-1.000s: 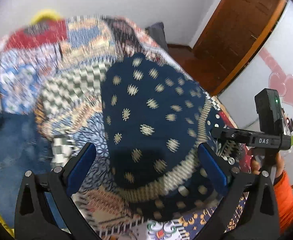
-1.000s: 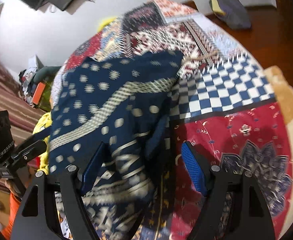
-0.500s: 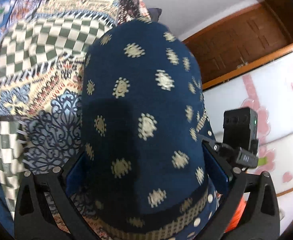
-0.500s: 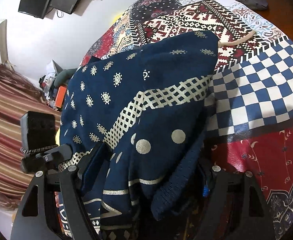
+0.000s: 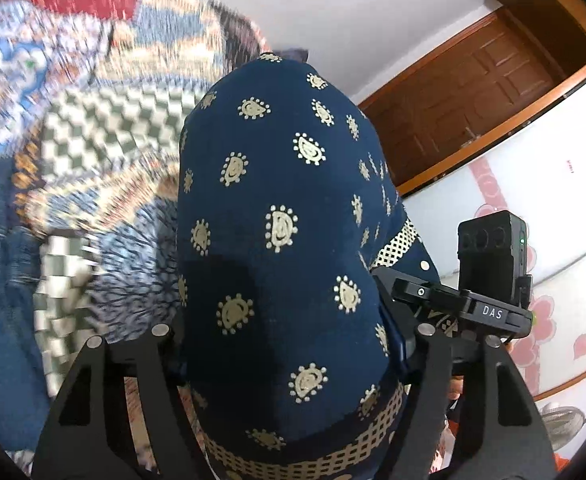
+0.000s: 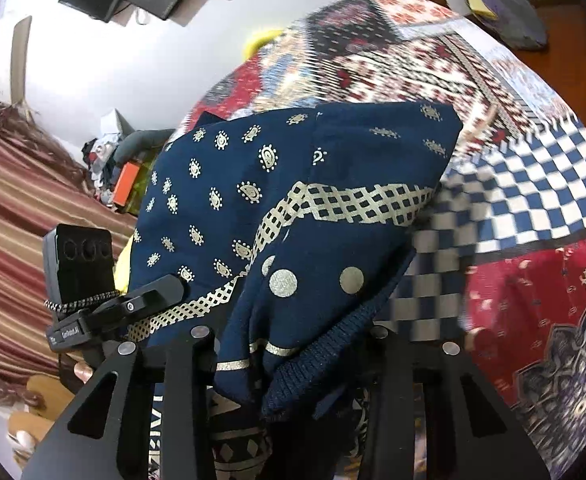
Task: Fold large clothes
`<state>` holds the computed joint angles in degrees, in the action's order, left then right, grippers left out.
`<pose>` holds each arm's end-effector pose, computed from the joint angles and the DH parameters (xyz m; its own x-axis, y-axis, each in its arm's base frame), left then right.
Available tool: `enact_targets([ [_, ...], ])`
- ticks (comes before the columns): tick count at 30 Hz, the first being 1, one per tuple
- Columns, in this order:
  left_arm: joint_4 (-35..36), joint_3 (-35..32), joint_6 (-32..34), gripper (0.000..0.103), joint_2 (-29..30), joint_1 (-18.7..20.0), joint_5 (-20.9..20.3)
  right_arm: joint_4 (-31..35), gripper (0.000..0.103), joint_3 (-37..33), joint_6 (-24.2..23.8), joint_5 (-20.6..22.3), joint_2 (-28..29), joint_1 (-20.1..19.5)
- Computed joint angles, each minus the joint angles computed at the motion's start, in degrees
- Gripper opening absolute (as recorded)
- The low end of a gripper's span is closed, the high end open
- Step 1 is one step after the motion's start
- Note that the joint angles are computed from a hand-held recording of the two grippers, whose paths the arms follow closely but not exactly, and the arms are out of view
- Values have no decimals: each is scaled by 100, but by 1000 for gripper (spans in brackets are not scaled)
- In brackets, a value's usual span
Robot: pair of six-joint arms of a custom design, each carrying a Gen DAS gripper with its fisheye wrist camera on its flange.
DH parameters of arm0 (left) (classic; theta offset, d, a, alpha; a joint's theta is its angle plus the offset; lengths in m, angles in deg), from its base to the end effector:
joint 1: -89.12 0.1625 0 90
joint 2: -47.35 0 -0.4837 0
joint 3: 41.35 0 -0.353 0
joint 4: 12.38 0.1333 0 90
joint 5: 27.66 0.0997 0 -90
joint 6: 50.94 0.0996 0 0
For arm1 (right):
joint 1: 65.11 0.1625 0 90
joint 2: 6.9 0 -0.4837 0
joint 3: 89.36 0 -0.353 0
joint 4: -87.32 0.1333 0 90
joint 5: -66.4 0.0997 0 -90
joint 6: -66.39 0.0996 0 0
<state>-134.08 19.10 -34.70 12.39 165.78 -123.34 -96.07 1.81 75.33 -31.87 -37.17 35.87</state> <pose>-0.0702 -0.8311 0.2000 -0.8631 0.5010 0.0642 0.4903 0.8616 -0.1314 0.2552 -0.6905 0.0683 -0.9992 0.0174 0.0364 -0.0054 0.8355 -0.5495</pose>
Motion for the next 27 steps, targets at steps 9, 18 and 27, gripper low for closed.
enact_targets([
  [9, 64, -237, 241, 70, -729, 103, -175, 463, 34, -1120, -265, -110, 469, 731],
  [18, 706, -1329, 185, 70, -676, 696, -105, 1860, 34, -3278, -323, 123, 1738, 896],
  [27, 1928, -3445, -223, 70, 482, 1397, 108, 4040, 34, -6156, -45, 174, 3368, 666],
])
